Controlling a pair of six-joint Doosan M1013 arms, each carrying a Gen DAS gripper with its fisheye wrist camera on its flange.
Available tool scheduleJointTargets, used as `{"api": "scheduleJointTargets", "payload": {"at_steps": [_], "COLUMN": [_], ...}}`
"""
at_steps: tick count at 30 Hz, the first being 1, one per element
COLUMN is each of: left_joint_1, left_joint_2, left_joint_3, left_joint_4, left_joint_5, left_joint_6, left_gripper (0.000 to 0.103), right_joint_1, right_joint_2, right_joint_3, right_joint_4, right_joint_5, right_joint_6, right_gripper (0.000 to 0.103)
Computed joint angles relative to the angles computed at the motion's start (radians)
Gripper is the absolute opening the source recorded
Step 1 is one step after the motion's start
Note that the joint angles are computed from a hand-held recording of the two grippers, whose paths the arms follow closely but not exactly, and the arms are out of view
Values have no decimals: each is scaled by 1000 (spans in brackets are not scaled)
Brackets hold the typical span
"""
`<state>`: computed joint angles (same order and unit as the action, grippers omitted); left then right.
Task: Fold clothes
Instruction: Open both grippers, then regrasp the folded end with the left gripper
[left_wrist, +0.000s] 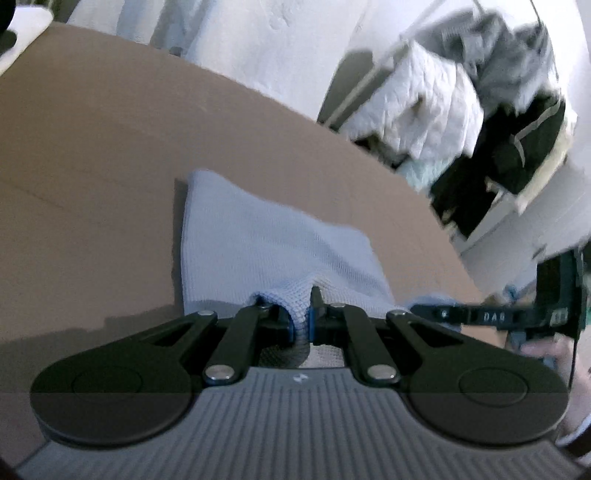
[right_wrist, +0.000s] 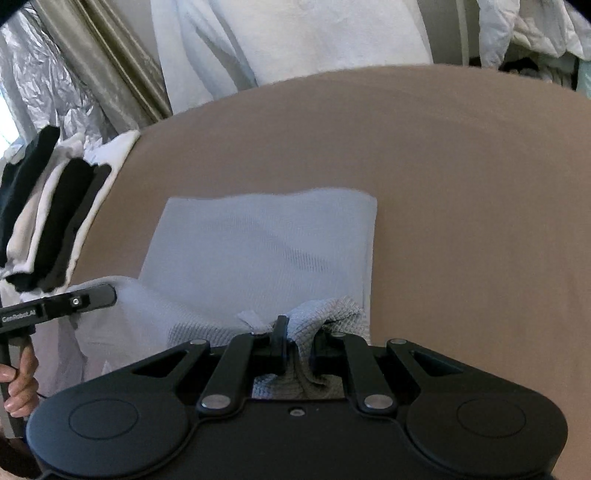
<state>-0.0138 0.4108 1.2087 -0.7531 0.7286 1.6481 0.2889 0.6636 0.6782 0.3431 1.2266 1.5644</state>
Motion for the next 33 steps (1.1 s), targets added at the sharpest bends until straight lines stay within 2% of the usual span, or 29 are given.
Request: {"api": "scheduleJointTargets", "payload": {"at_steps": [1, 2, 4, 5, 7, 9, 10, 11, 12, 15, 18, 20, 21, 24, 26, 27, 28, 29, 31, 33], "left_joint_1": [4, 5, 7, 9, 16, 25, 26, 26, 27, 26, 41, 52, 55, 39, 39, 38, 38, 37, 44, 48], "left_joint_2": [12, 31, 77, 81, 70, 35, 24, 14, 5, -14, -28, -37, -40, -41, -27, -16, -6, 6, 29, 50], "left_joint_3": [-6, -29, -90, -90, -62, 4, 20, 33, 45, 71, 107, 132, 139, 130, 111, 93, 75, 56, 24, -5], "left_joint_4": [1, 51, 152, 157, 113, -29, -59, -80, -100, -126, -251, -332, -320, -171, -178, -178, -178, -178, -207, -231], "left_joint_5": [-4, 14, 87, 78, 25, -61, -71, -74, -76, -61, -27, 2, 13, -7, 9, 26, 43, 60, 87, 102], "left_joint_6": [-45, -129, -262, -260, -203, -44, 22, 83, 143, 261, 369, 429, 426, 290, 301, 303, 306, 308, 285, 246], "left_gripper": [7, 9, 14, 14, 14, 24, 34, 42, 42, 42, 46, 51, 51, 51, 45, 37, 20, 19, 19, 17], "right_joint_1": [-1, -2, -7, -12, -24, -49, -61, -73, -86, -106, -95, -79, -68, -37, -15, -4, 4, 9, 19, 36], "right_joint_2": [5, 12, 45, 72, 77, 27, -6, -39, -77, -137, -172, -188, -192, -192, -189, -188, -191, -191, -163, -127], "right_joint_3": [-11, -23, -62, -99, -85, 25, 94, 164, 244, 350, 376, 380, 377, 373, 371, 373, 384, 390, 349, 292], "right_joint_4": [3, 8, 31, 35, 60, 175, 246, 330, 439, 574, 479, 361, 291, 147, 74, 45, 50, 81, 104, 60], "right_joint_5": [-11, -19, -3, 39, 21, -94, -166, -240, -325, -433, -423, -402, -388, -341, -324, -323, -349, -363, -300, -246], "right_joint_6": [-8, -17, -32, -1, 96, 133, 100, 55, -18, -153, -250, -303, -327, -388, -444, -474, -522, -585, -663, -657], "right_gripper": [13, 13, 18, 20, 20, 25, 28, 35, 45, 48, 48, 50, 52, 59, 59, 59, 59, 59, 58, 58]}}
